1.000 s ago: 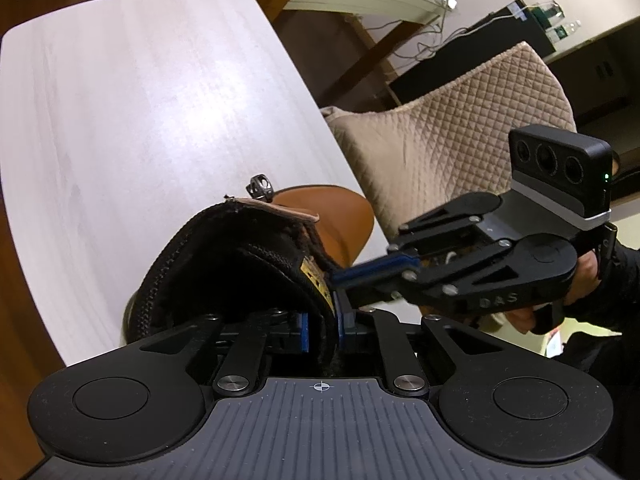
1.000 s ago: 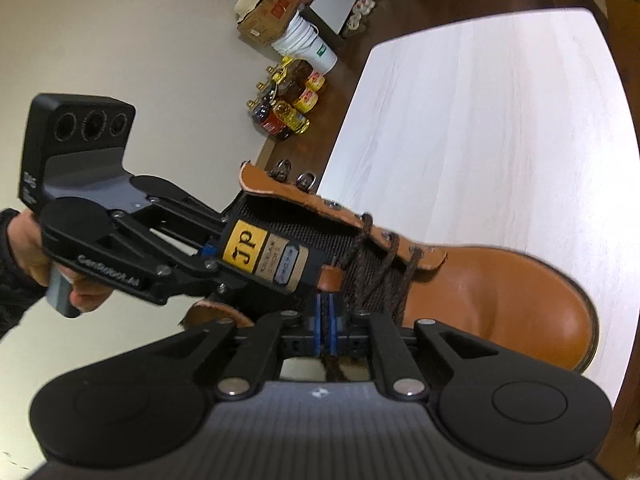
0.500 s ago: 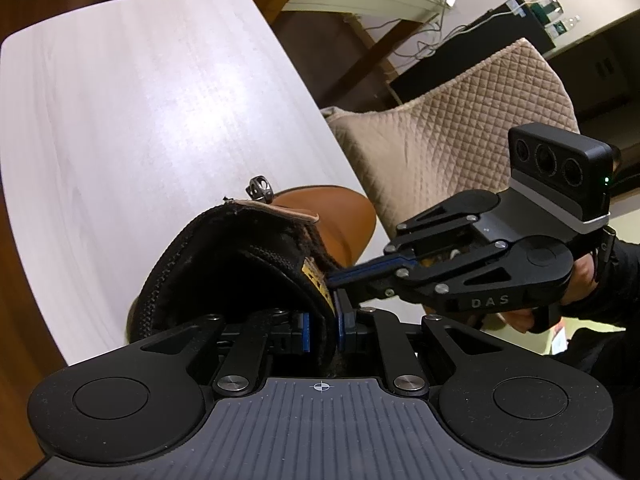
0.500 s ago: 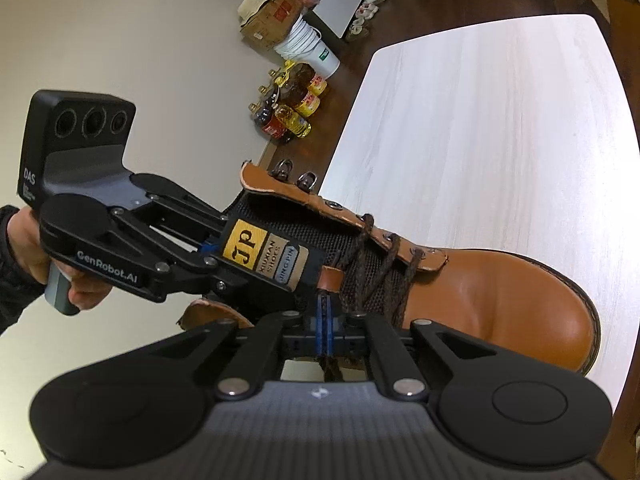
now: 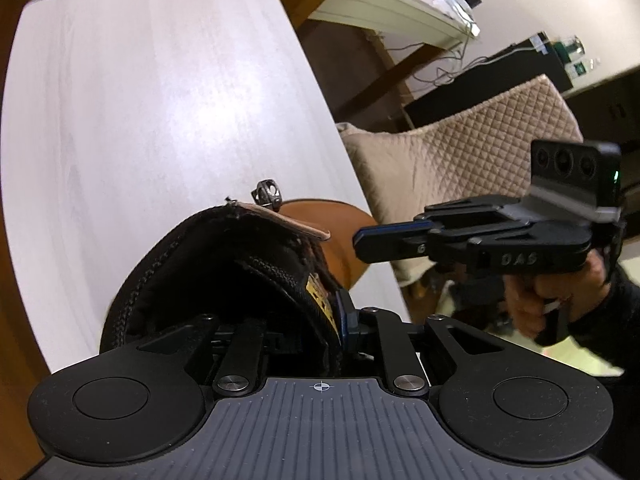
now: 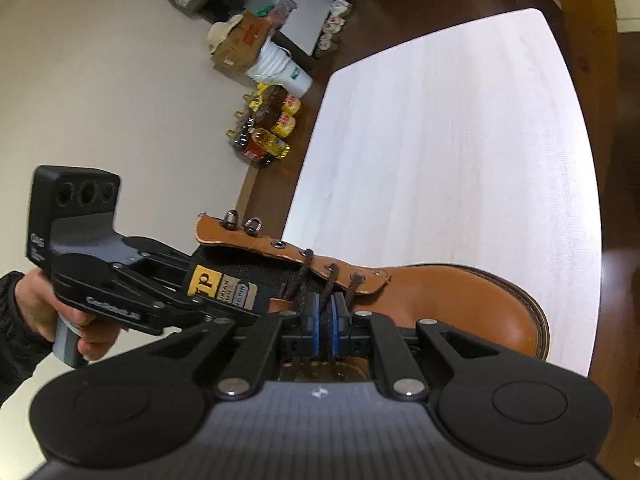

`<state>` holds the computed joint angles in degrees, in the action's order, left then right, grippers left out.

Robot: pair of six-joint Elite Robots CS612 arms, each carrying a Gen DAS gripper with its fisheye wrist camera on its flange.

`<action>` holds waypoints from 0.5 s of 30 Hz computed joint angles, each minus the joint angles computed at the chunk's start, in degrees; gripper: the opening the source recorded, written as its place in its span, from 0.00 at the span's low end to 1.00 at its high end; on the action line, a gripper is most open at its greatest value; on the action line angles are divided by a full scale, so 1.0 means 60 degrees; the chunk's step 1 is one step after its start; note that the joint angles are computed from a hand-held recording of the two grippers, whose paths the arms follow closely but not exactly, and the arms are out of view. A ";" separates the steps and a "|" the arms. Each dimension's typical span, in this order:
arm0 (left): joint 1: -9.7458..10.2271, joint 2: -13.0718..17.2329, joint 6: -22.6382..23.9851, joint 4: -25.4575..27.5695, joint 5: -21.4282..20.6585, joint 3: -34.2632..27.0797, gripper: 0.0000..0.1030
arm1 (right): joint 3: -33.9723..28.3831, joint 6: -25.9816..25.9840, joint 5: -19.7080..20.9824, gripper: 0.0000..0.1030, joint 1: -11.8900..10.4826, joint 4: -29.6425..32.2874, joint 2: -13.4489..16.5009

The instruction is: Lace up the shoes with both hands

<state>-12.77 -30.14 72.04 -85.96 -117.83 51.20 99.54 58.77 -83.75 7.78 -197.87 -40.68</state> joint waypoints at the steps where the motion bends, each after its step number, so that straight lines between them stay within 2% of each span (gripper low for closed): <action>1: 0.0017 -0.0084 0.0217 -0.0226 -0.0085 0.0174 0.14 | 0.0009 -0.0002 0.0101 0.09 -0.0032 -0.0170 0.0035; 8: 0.0122 -0.0557 0.2000 -0.1529 -0.0525 0.1170 0.14 | -0.0148 -0.0579 0.0858 0.09 -0.0195 -0.0951 0.0340; 15: 0.0126 -0.0906 0.2972 -0.2404 -0.0600 0.1845 0.14 | -0.0465 -0.0731 0.1123 0.13 -0.0272 -0.0858 0.0568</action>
<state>-12.01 -35.57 89.87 -100.39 -121.43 62.27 96.75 54.38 -77.01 6.14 -203.02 -37.28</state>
